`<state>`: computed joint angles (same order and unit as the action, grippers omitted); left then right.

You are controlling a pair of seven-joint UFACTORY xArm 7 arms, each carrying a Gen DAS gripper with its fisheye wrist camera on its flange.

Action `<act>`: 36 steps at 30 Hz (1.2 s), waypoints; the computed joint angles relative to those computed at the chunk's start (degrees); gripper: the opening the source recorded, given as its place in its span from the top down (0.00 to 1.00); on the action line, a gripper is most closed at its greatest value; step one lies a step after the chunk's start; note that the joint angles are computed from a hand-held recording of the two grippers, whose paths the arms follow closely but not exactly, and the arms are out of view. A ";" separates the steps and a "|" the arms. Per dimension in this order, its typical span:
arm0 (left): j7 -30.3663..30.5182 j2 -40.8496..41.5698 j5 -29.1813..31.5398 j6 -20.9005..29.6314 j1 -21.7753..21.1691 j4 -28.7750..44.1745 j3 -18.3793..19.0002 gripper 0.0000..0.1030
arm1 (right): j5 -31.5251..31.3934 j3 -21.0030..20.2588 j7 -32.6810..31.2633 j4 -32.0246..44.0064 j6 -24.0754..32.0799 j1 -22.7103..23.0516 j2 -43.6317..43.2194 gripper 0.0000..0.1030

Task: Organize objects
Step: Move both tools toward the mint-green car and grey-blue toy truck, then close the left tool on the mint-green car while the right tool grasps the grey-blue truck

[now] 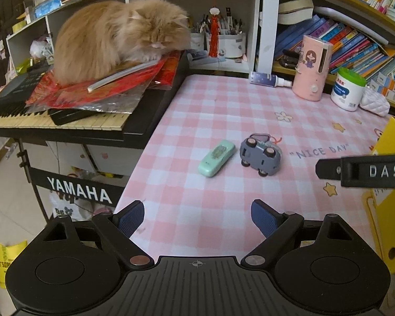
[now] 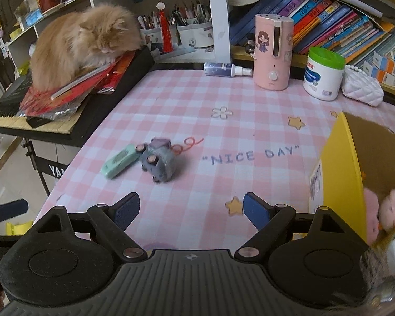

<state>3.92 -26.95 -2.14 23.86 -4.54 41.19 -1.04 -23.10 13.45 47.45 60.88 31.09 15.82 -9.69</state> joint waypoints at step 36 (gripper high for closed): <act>5.39 25.53 -2.47 -2.77 -1.15 17.84 -1.13 0.62 | 9.84 -5.91 -15.27 13.94 -3.14 0.90 15.15 0.19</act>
<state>9.30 -1.42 -4.61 21.09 -5.70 59.03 -2.17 -13.26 7.54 32.17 74.82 27.95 16.72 5.46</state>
